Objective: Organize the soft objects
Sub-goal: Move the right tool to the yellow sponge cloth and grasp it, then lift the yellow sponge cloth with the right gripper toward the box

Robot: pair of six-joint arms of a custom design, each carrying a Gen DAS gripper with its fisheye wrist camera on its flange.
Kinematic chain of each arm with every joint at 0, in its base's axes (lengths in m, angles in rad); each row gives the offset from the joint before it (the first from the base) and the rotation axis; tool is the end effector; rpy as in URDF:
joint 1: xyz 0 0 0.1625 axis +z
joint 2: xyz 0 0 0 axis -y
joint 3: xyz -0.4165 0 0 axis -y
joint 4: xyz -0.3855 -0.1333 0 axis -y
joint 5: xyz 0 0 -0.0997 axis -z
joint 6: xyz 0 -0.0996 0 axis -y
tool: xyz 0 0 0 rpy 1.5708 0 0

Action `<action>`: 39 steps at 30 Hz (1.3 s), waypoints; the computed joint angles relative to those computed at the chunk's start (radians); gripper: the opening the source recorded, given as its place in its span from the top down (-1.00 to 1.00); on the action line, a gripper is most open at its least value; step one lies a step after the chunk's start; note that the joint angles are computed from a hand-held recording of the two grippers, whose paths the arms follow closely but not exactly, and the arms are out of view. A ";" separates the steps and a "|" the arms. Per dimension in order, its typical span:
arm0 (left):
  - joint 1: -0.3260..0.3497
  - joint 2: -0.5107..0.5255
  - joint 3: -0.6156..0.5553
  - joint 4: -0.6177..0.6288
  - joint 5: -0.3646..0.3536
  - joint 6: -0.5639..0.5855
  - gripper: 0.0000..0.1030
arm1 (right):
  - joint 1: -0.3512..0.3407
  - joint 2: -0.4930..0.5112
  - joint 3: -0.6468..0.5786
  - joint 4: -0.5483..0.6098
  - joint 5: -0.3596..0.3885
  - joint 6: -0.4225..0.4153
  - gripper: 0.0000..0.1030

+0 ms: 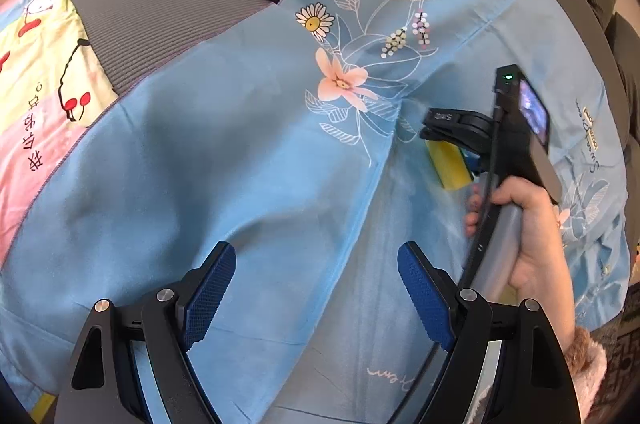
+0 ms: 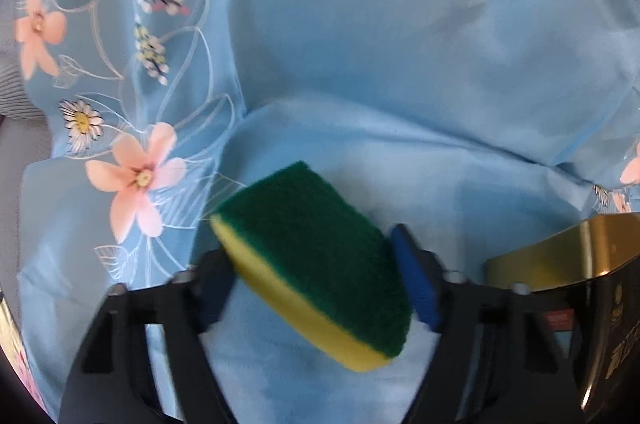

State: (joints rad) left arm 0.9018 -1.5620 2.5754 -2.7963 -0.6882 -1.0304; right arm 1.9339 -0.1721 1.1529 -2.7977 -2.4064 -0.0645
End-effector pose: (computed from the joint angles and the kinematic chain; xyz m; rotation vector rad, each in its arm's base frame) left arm -0.0325 -0.3801 0.2110 -0.5734 2.4386 -1.0635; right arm 0.3176 -0.6686 -0.1270 0.3669 -2.2889 0.4359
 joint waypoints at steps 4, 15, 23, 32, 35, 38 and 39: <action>-0.009 0.004 -0.004 0.019 0.013 -0.015 -0.62 | 0.036 -0.055 0.085 -0.092 0.023 -0.081 0.36; -0.059 0.028 -0.002 0.065 0.041 -0.064 -0.62 | 0.010 -0.494 0.668 -0.269 0.481 -0.012 0.43; -0.074 0.183 -0.049 -0.051 -0.063 0.105 -0.62 | -0.111 -0.644 1.000 -0.403 0.618 0.094 0.40; -0.075 0.402 -0.108 -0.253 -0.261 0.281 -0.62 | -0.088 -0.590 1.015 -0.600 0.255 0.110 -0.49; -0.084 0.461 -0.128 -0.296 -0.297 0.326 -0.62 | -0.109 -0.622 1.044 -0.618 0.256 0.143 -0.52; -0.086 0.516 -0.152 -0.314 -0.330 0.367 -0.62 | -0.117 -0.664 1.087 -0.650 0.232 0.164 -0.54; -0.082 0.523 -0.158 -0.311 -0.344 0.379 -0.63 | -0.125 -0.676 1.099 -0.658 0.258 0.169 -0.55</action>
State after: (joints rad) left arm 0.8198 -1.0390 2.4173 -3.1071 -1.0324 -0.6513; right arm 1.8084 -0.8482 2.2514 -3.4558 -2.1489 0.1049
